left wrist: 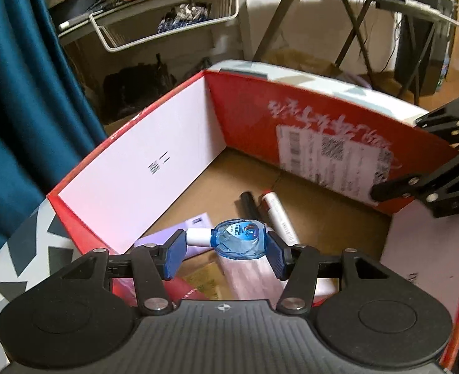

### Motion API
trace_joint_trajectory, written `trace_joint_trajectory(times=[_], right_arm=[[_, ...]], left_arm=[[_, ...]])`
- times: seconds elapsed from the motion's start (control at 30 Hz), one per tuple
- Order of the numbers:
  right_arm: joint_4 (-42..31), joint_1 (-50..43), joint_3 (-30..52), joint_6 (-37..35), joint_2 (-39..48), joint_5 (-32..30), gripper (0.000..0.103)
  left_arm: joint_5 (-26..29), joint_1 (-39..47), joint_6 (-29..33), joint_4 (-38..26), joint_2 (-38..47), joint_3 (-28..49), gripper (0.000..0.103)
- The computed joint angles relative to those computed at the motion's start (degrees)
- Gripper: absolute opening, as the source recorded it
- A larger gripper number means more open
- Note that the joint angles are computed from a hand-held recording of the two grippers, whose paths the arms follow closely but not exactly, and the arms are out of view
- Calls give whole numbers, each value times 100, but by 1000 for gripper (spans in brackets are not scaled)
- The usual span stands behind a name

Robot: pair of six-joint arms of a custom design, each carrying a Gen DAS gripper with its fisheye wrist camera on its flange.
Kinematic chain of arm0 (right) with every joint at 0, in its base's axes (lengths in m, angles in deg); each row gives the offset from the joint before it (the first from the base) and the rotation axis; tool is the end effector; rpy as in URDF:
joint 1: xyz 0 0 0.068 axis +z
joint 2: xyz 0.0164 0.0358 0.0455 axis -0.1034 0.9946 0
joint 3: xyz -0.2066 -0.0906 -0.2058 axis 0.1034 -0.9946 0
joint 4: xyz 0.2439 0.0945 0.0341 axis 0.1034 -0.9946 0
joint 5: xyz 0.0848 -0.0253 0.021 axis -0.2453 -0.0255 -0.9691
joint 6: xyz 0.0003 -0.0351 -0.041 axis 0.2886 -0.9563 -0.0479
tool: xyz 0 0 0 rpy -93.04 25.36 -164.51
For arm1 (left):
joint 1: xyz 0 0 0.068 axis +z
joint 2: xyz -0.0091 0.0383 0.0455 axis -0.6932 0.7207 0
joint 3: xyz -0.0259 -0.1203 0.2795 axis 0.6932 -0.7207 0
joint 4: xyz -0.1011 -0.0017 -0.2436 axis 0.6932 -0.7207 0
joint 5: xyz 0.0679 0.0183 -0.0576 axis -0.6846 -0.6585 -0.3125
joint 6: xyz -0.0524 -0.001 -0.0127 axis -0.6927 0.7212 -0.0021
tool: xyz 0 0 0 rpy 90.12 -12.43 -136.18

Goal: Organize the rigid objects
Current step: 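Carry the blue bottle with the left tool into the box and release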

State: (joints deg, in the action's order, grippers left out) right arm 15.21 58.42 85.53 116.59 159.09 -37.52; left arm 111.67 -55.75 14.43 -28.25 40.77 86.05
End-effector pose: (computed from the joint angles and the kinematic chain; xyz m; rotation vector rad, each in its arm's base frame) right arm 0.1430 0.2435 0.0539 0.1702 2.3649 -0.0461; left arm 0.2987 -0.0761 0.0804 1.2943 2.0741 -0.2287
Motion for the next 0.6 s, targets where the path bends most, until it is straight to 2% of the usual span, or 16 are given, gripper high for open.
trace_joint_trajectory(times=[0.27,0.6], right_arm=[[-19,-14,27,-21,-15,-5,35],[-8,-10,40,-20,-4,-2,36]], left_arm=[[-674,-203,21,290,216,130,58],[-686,-174,83,387,179,65,64]])
